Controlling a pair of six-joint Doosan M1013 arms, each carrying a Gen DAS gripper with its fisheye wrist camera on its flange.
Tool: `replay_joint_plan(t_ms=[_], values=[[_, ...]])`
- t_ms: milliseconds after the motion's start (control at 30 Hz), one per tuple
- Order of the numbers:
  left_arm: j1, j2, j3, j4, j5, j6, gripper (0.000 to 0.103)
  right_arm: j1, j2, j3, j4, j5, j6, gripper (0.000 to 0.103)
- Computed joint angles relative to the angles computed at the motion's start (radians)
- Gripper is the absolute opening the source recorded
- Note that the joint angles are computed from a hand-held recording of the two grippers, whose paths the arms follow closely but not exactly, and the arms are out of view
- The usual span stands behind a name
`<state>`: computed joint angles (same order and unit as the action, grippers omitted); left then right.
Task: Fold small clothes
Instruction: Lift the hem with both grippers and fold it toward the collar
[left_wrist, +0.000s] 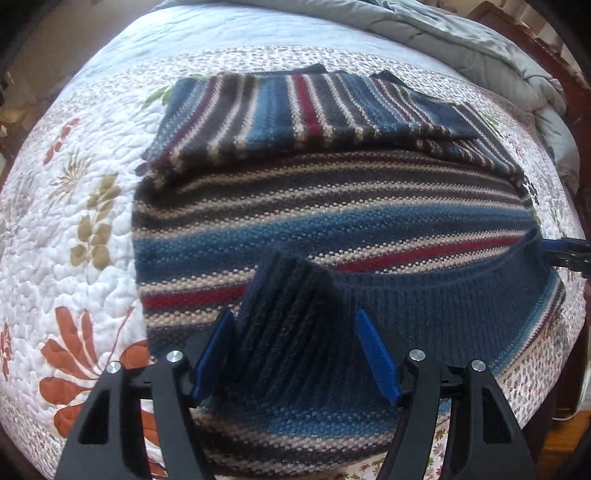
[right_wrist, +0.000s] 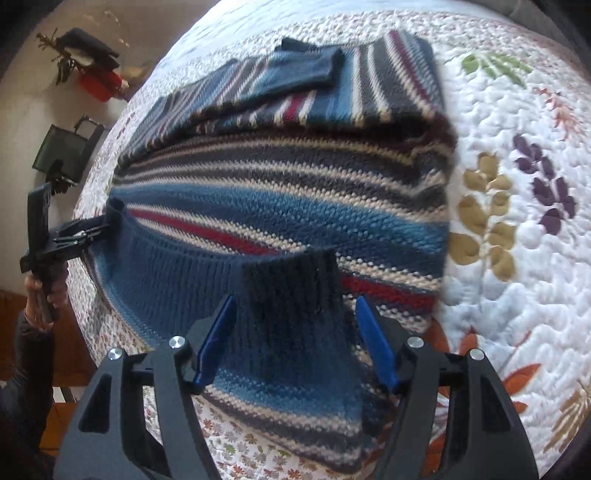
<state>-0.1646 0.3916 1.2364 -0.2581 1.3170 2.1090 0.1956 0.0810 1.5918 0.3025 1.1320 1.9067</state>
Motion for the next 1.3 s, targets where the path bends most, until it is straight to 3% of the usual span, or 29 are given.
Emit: replay_joint_plan(t_ms=[33,100,133,167,200,267,400,667,1000,1300], values=[[0.0,0.0,0.001,-0.001,-0.001,0.001,0.067,0.001,0.002,0.003,0.006,-0.002,-0.006,0.06],[-0.003,-0.007,0.011,0.017,-0.021,-0.001,0.045,0.005,0.003,0.009,0.01,-0.01,-0.022,0.038],[-0.005,-0.009,0.013,0.025,-0.026,-0.004,0.04,0.009,0.001,0.009,0.0,-0.012,-0.023,0.033],[-0.002,-0.011,0.014,0.018,-0.026,-0.005,0.034,0.013,-0.004,0.012,-0.004,-0.019,-0.034,0.019],[0.003,-0.011,0.012,0.003,-0.02,-0.003,0.024,0.013,-0.008,0.015,0.001,-0.024,-0.04,0.011],[0.013,-0.013,0.009,-0.028,-0.005,0.001,0.015,0.011,-0.021,0.024,0.012,-0.038,-0.038,0.01],[0.017,-0.038,0.034,-0.039,-0.035,0.024,0.01,0.015,-0.049,0.035,0.01,-0.066,-0.03,0.009],[0.019,-0.032,0.038,-0.032,-0.043,-0.002,0.01,0.034,-0.046,0.017,-0.077,-0.042,0.048,0.009],[0.045,-0.027,0.005,-0.122,-0.061,-0.052,0.009,-0.005,-0.074,0.044,-0.001,-0.131,0.045,0.008],[0.033,0.006,-0.095,-0.147,-0.109,-0.08,0.009,-0.029,-0.051,-0.025,-0.04,-0.158,0.053,0.008]])
